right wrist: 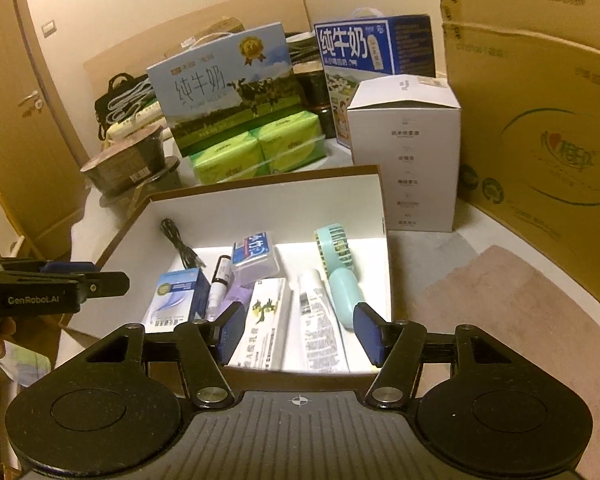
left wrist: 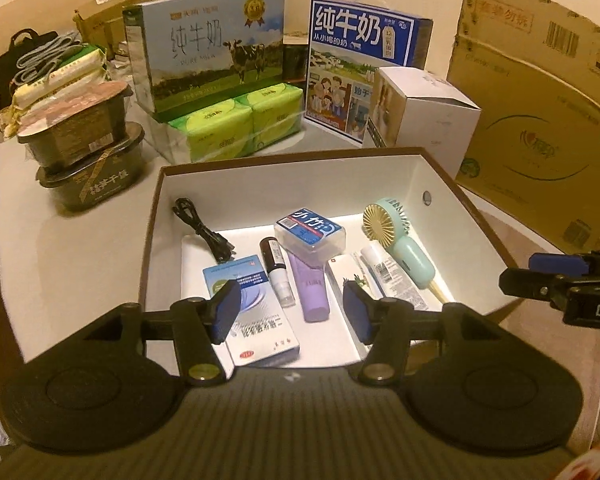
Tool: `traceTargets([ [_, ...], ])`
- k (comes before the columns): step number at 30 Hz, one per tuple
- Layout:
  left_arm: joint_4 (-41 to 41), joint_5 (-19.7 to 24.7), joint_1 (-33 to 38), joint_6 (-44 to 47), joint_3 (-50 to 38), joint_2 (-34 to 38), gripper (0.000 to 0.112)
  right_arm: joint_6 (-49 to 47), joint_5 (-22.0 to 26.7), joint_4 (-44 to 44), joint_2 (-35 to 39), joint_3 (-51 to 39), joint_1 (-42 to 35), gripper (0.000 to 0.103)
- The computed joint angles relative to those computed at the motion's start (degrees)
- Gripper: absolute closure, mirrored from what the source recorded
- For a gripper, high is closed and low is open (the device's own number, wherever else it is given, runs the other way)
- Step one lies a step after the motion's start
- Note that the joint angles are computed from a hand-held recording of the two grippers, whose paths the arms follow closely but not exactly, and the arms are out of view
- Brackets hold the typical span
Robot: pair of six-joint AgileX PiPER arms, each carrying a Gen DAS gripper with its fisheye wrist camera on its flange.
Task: Organize rigid objects
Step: 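Raise both open tools up out of the box, then move the left tool to the white pill bottle while the right approaches the white rack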
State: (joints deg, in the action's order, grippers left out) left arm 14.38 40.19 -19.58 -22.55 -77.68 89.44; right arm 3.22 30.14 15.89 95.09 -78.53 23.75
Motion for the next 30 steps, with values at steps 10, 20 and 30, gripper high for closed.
traceTargets([
  [10, 4.16, 2.14, -5.12, -4.28, 7.96, -8.3, 0.059, 6.07, -1.92, -4.93, -8.49, 8.44, 2.74, 0.041],
  [20, 5.84, 5.92, -9.89, -11.51, 14.42, -14.3, 0.053, 16.77, -1.87, -11.46, -14.35, 15.76, 6.94, 0.041],
  [30, 3.46, 7.59, -13.56, -16.62, 19.43, -18.32, 0.052, 23.47, 0.54, -15.92, -17.92, 20.78, 10.58, 0.041],
])
